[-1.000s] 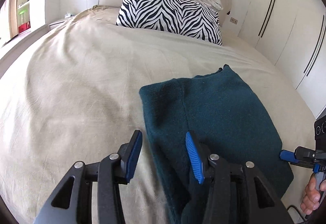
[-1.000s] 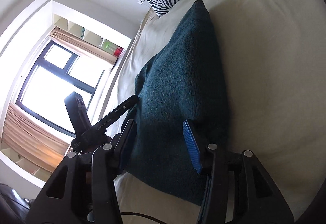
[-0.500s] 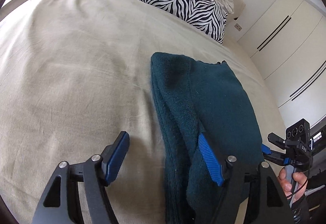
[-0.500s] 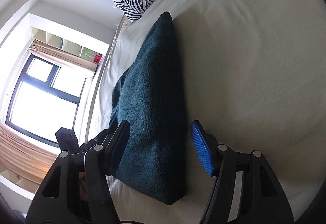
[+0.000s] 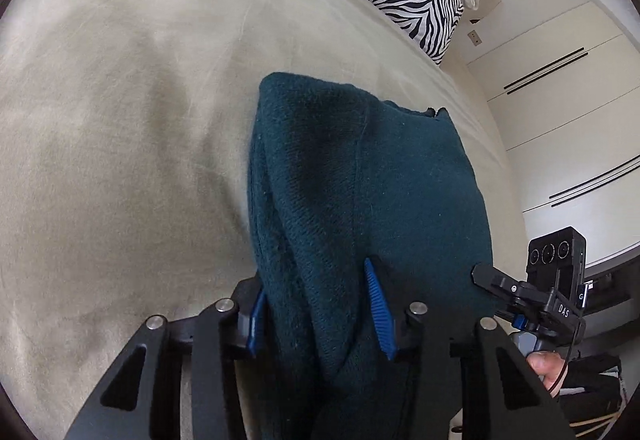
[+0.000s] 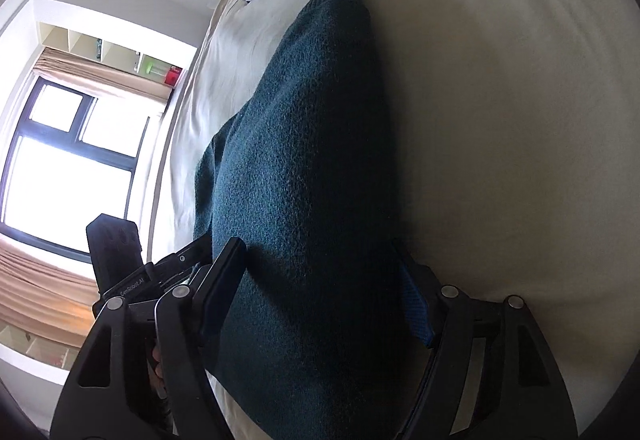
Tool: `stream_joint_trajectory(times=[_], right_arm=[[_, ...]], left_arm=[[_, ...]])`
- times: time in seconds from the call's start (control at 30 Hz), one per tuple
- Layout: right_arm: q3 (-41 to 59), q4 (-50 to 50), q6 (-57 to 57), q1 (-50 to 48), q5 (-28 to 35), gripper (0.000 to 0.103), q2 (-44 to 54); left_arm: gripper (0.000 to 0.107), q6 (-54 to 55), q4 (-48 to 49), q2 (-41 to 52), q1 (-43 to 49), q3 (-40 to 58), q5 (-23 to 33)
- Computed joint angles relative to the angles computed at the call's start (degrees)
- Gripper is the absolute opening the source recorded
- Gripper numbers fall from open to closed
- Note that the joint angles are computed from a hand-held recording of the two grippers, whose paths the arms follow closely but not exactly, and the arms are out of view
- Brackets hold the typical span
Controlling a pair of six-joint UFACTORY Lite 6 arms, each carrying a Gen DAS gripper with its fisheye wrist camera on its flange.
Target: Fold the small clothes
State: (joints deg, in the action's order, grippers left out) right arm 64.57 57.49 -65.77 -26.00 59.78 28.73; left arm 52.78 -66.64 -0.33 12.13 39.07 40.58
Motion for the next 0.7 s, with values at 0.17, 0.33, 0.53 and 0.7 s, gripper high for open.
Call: stream_joint_trajectory(times=[0.17,0.33,0.53,0.7], right_arm=[[-0.5,-0.6,-0.6,-1.4,0.7,0.060,-0.4],[-3.9,0.1,-2.3,-2.2,-0.7,0.045,-4.2],[-8.0,1.6,-2.6,-1.6,-1.7,0.038,-12.0],[-9.7,2.4,-1.0,-1.0,1.9,0.036,-17.4]], left_arm=[[0.041,2.1,-1.1,3.8,2.5,1.9,3.8],[0.029,2.6,-2.0,3.8,3.2,1.5,5.2],[0.025,-0.1,0.7,1.4,3.2,2.6,5.9],[0.024,-3.7,4.4,-4.5,6.7,3.8,10.0]])
